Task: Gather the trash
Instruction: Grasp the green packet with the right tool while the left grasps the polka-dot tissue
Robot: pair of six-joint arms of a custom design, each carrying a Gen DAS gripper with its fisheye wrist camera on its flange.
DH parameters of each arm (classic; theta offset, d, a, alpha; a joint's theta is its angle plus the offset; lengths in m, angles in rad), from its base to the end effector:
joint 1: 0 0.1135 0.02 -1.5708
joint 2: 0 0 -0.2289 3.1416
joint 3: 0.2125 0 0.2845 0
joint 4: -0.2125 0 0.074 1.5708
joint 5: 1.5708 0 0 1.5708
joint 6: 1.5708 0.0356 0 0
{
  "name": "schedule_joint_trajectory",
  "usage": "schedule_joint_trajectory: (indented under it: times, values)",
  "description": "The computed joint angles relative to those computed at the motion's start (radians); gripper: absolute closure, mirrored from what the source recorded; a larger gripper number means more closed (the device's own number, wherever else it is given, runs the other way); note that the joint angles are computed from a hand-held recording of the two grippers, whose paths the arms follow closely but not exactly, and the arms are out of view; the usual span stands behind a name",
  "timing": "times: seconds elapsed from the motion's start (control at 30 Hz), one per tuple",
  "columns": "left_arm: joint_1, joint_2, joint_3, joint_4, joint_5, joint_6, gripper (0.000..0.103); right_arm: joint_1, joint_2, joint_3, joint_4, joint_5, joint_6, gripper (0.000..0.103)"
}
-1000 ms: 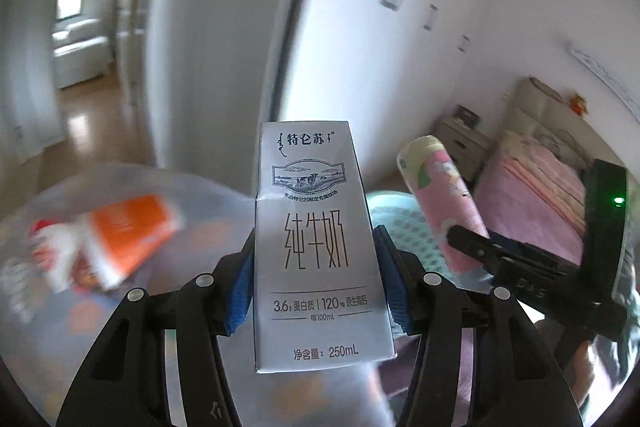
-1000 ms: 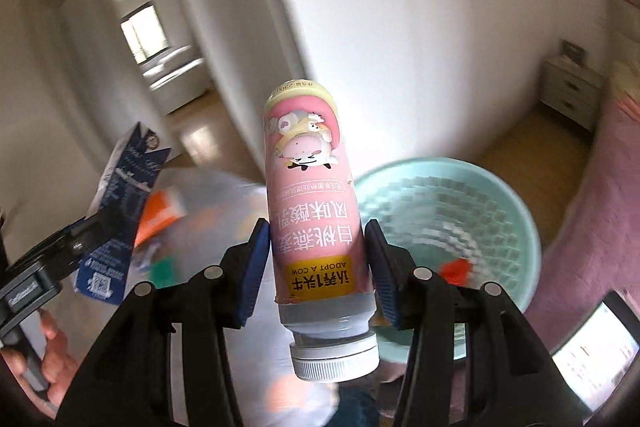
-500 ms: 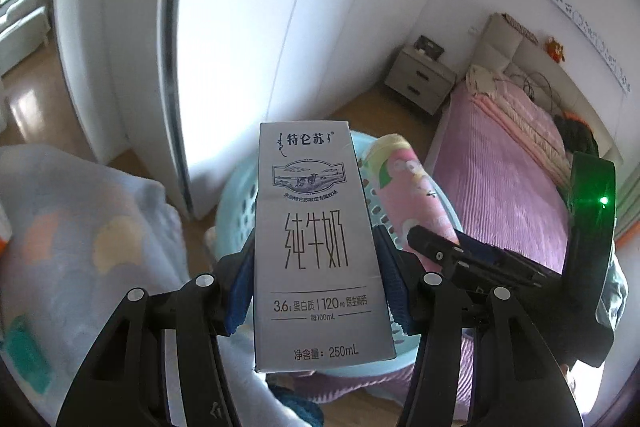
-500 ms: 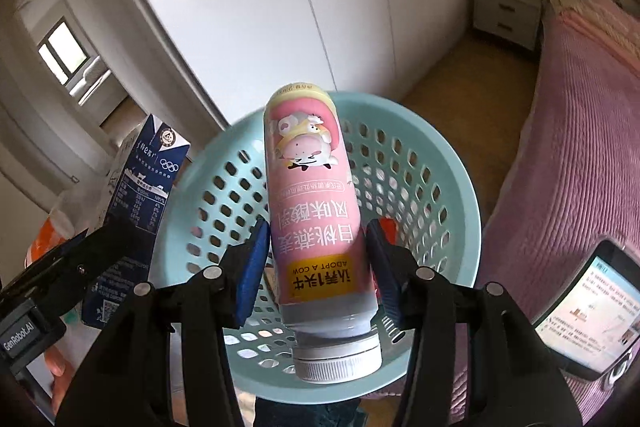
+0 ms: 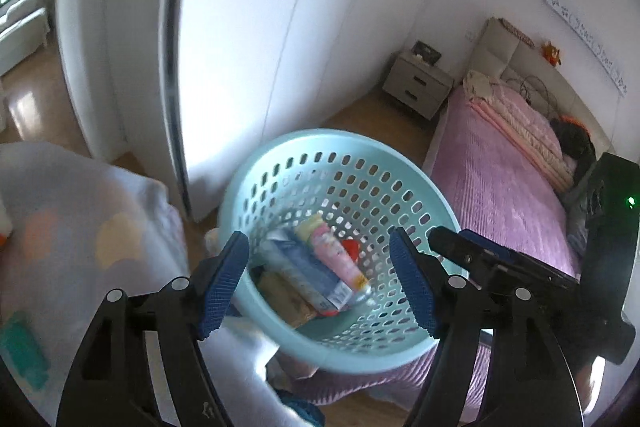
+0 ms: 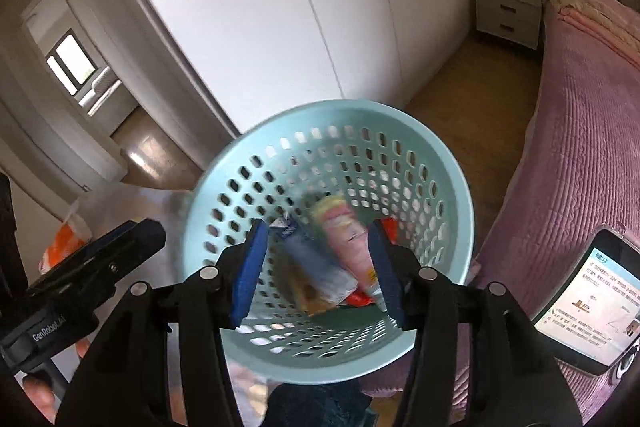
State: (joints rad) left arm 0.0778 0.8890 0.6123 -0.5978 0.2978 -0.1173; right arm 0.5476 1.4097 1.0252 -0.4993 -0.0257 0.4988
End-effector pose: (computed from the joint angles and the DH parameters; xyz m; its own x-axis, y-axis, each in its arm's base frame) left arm 0.2291 0.0074 0.1901 -0.7729 -0.1725 -0.6106 0.0230 0.9541 -0.2986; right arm 0.2839 0.1742 0.2060 -0.8353 0.0508 -0.5474 -0.1535 0.9346 0.3208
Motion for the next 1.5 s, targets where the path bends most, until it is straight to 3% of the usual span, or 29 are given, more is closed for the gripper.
schedule_joint_trajectory:
  times: [0.27, 0.4, 0.57, 0.7, 0.93, 1.07, 1.2, 1.5]
  values:
    - [0.370, -0.349, 0.008, -0.309, 0.189, 0.195, 0.032, 0.177, -0.050, 0.089, -0.038, 0.049, 0.027, 0.054]
    - [0.703, -0.346, 0.093, -0.458, 0.355, 0.408, 0.032, 0.290, -0.001, 0.172, -0.042, 0.092, 0.024, 0.053]
    - [1.122, -0.211, 0.200, -0.572, 0.501, 0.709, 0.032, 0.428, 0.111, 0.295, -0.027, 0.132, 0.006, 0.051]
    - [1.360, -0.030, 0.284, -0.539, 0.523, 0.835, 0.032, 0.519, 0.241, 0.423, -0.024, 0.161, -0.011, 0.046]
    - [1.566, 0.350, 0.456, -0.307, 0.460, 0.780, 0.032, 0.623, 0.452, 0.606, -0.002, 0.177, -0.033, 0.046]
    - [1.580, 0.525, 0.530, -0.203, 0.413, 0.728, 0.031, 0.641, 0.530, 0.625, 0.052, 0.192, -0.034, 0.043]
    - [1.565, 0.643, 0.570, -0.170, 0.379, 0.712, 0.028, 0.638, 0.596, 0.649, 0.056, 0.156, -0.013, 0.043]
    - [1.554, 0.686, 0.576, -0.187, 0.322, 0.744, 0.030, 0.651, 0.685, 0.698, 0.029, 0.102, -0.038, 0.037]
